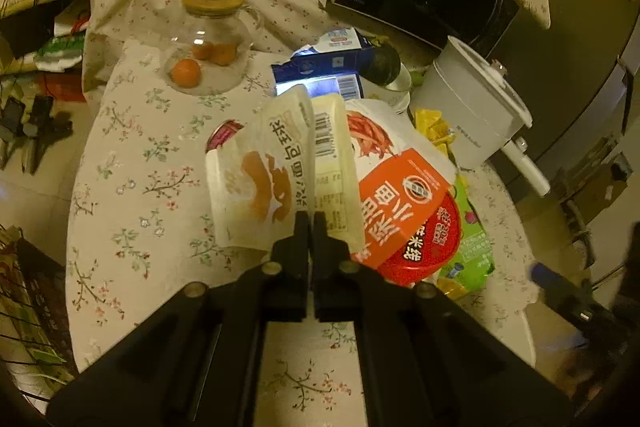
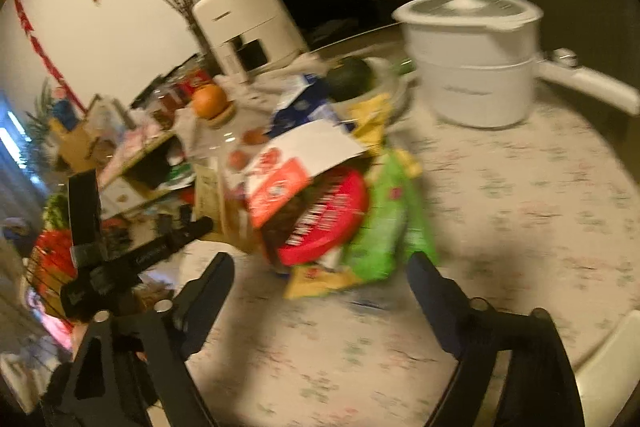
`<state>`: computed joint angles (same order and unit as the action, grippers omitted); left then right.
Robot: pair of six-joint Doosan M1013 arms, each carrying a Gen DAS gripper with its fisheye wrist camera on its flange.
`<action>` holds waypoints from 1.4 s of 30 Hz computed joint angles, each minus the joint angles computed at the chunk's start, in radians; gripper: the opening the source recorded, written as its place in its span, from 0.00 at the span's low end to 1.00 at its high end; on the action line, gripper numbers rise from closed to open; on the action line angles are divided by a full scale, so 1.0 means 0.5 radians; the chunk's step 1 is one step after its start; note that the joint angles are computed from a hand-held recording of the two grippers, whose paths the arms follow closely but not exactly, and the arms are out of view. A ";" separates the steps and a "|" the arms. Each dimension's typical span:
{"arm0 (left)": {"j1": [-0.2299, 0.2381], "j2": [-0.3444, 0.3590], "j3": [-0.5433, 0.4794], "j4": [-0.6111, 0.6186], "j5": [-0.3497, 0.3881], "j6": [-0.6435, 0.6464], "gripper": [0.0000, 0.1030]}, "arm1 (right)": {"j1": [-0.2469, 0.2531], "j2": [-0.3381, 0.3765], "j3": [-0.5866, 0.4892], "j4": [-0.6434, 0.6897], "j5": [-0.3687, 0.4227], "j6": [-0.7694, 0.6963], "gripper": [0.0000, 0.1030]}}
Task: Collect trash
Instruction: 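Grasp the cream bread bag with the left tool while the right grasps the orange-red bag, then carry the orange-red bag in the right tool to the white bin and release it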
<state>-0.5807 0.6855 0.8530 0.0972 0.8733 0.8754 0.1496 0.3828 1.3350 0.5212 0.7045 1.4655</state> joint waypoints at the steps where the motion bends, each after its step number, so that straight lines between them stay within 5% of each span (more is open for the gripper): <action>1: 0.009 -0.011 0.017 -0.044 -0.016 0.017 0.01 | -0.003 0.031 -0.030 0.102 0.025 -0.048 0.79; 4: 0.022 -0.049 0.066 -0.090 -0.067 0.047 0.01 | -0.005 0.152 -0.160 0.354 0.120 -0.080 0.74; 14: 0.077 -0.105 0.159 -0.234 -0.142 0.105 0.01 | 0.025 0.427 -0.479 0.474 0.297 0.137 0.58; 17: 0.091 -0.099 0.160 -0.269 -0.124 0.101 0.01 | 0.046 0.490 -0.574 0.419 0.320 0.212 0.47; 21: 0.095 -0.115 0.184 -0.285 -0.161 0.091 0.01 | 0.055 0.565 -0.660 0.463 0.351 0.264 0.09; 23: 0.089 -0.133 0.200 -0.257 -0.202 0.079 0.01 | 0.053 0.556 -0.637 0.555 0.298 0.201 0.06; 33: 0.070 -0.243 0.319 -0.190 -0.464 0.023 0.01 | -0.014 0.327 -0.415 0.980 0.137 -0.275 0.05; 38: 0.046 -0.250 0.315 -0.171 -0.462 0.107 0.01 | -0.104 0.029 -0.125 1.024 -0.029 -0.494 0.05; 42: 0.037 -0.269 0.331 -0.352 -0.504 0.299 0.01 | -0.203 -0.281 0.205 0.810 -0.226 -0.501 0.05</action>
